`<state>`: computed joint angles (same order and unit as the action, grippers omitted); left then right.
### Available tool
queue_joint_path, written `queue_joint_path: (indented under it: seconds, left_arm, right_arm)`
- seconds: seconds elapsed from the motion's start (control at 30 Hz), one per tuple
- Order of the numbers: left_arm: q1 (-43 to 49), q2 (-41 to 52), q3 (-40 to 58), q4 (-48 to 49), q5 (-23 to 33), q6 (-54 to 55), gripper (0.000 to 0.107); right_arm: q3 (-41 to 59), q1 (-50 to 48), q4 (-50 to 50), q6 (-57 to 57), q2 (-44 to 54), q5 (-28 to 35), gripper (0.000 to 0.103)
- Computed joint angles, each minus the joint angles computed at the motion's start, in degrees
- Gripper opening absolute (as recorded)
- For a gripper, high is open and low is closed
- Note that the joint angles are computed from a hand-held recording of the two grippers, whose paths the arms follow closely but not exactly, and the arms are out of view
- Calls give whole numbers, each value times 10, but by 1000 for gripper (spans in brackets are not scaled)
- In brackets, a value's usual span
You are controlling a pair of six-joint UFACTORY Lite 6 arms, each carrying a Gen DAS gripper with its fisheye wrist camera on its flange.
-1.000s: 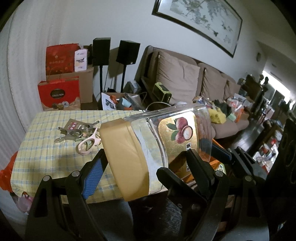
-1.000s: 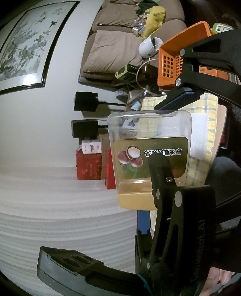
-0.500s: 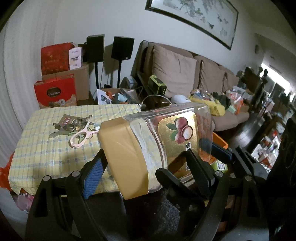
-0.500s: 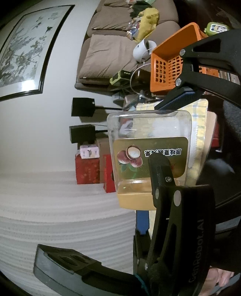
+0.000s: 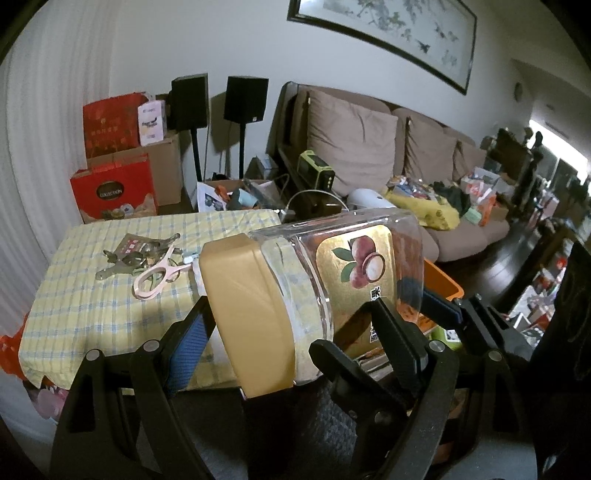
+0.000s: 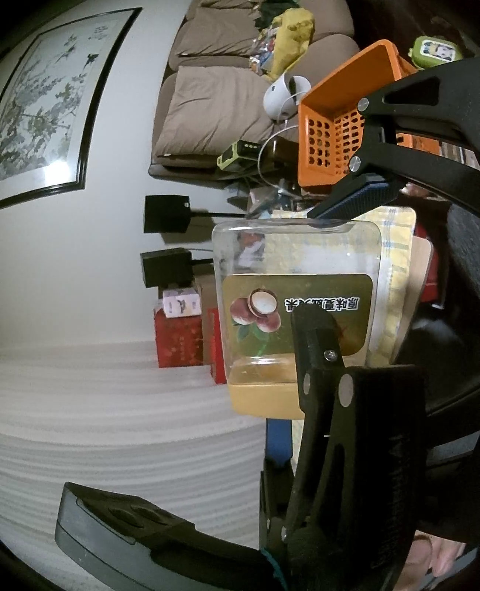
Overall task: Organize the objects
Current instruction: 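Carry the held jar with the right gripper toward the orange basket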
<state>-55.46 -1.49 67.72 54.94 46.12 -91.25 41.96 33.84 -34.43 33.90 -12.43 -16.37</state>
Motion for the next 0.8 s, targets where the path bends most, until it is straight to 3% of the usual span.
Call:
queue_joint_path:
  seconds: [0.2,0.37,0.63,0.8]
  left_arm:
    - [-6,46,44,16,12,-12,84]
    - [-10,73,69,27,27,-10,84]
    - [-16,100,102,49,53,-15,84]
    - [3,105,113,43,32,-13,84]
  right_arm:
    - [5,-41,-79,57,12,-35,85]
    - [7,-46,-27,-2,31,-49,85]
    - [22,-69,-53,9,43,-80,85]
    - [45,-66,-1,-40,61,-86,85]
